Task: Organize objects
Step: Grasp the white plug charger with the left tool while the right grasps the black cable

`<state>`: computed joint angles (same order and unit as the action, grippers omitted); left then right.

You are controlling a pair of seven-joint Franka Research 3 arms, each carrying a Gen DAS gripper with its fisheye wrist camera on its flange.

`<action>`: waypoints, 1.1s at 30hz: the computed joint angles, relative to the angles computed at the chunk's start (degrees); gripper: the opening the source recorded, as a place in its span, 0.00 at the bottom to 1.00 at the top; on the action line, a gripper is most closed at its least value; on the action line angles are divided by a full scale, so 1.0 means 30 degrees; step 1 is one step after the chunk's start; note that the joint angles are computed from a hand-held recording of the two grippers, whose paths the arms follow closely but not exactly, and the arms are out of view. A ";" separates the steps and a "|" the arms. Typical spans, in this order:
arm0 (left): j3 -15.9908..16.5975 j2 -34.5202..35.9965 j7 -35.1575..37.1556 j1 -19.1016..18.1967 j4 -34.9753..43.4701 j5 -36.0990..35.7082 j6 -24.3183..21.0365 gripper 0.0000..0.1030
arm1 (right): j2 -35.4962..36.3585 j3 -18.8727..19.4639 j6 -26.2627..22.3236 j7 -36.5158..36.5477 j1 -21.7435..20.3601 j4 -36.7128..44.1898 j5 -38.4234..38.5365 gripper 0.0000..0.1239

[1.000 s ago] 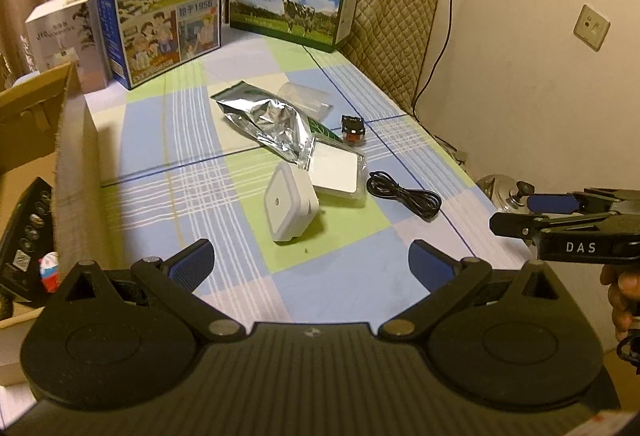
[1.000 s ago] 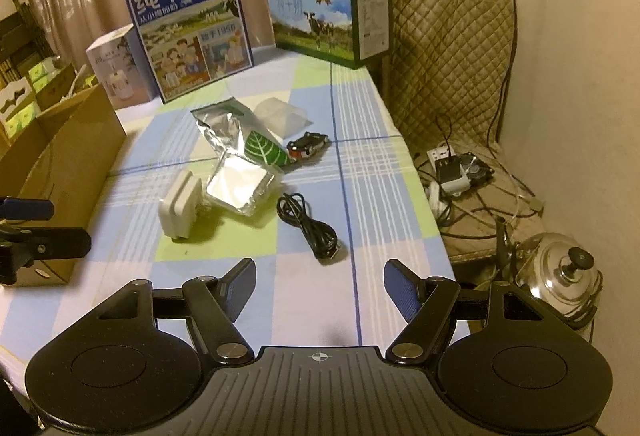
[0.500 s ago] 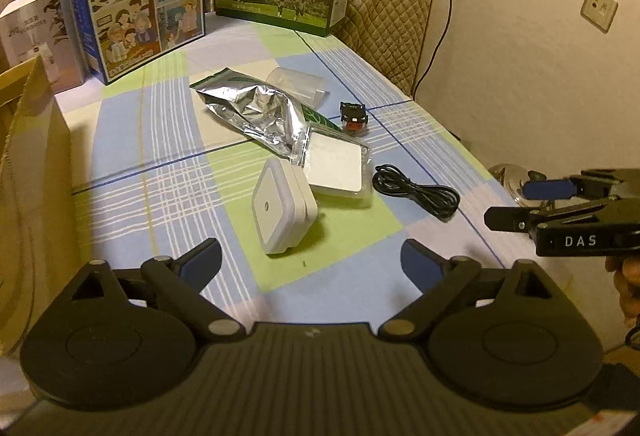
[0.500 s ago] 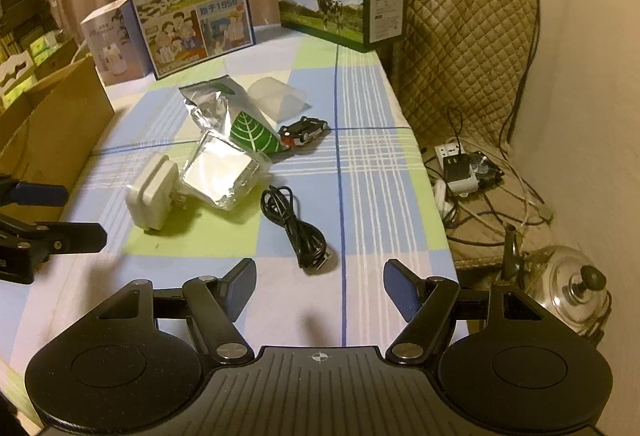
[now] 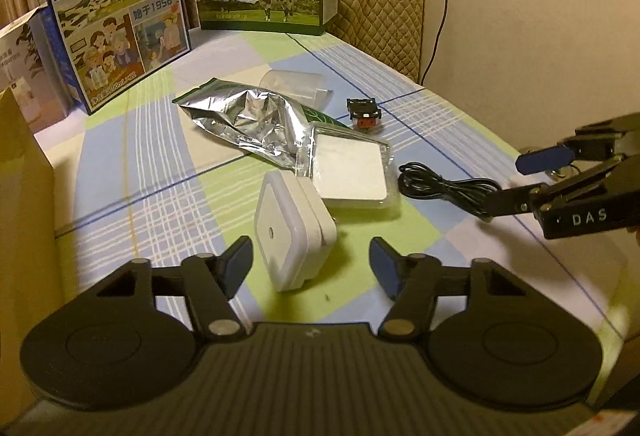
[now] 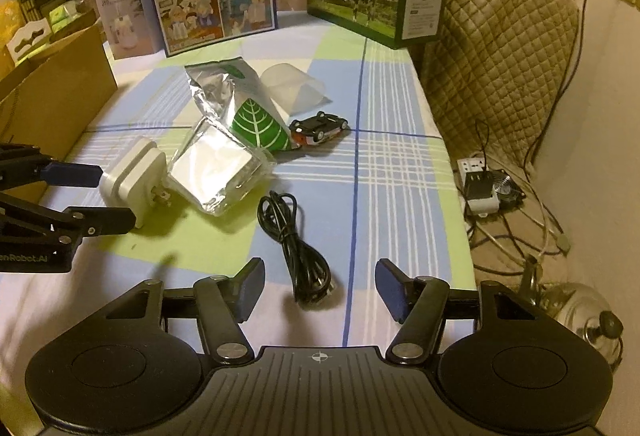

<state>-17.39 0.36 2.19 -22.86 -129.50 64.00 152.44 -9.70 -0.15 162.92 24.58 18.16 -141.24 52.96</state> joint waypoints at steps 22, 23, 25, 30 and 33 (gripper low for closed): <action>0.0618 0.0825 -0.0591 0.0010 0.0102 0.0622 0.0139 0.22 | 0.2317 0.0995 0.0260 0.0657 -0.0355 0.1657 -0.1740 0.30; 0.0632 0.0689 -0.0794 0.0085 -0.0058 0.0510 0.0339 0.22 | 0.2364 0.1038 0.0341 0.0717 -0.0355 0.1662 -0.1845 0.28; 0.0556 0.0479 -0.0983 0.0146 -0.0264 0.0312 0.0347 0.22 | 0.2474 0.1103 0.0359 0.0778 -0.0349 0.1721 -0.2029 0.26; 0.0377 0.0169 -0.1311 0.0274 -0.0571 -0.0058 0.0467 0.22 | 0.2360 0.1243 0.0410 0.0105 -0.0203 0.1546 -0.2005 0.11; 0.0287 0.0024 -0.1248 0.0300 -0.0699 -0.0352 0.0476 0.22 | 0.2112 0.1268 0.0361 0.1112 -0.0213 0.1267 -0.2631 0.09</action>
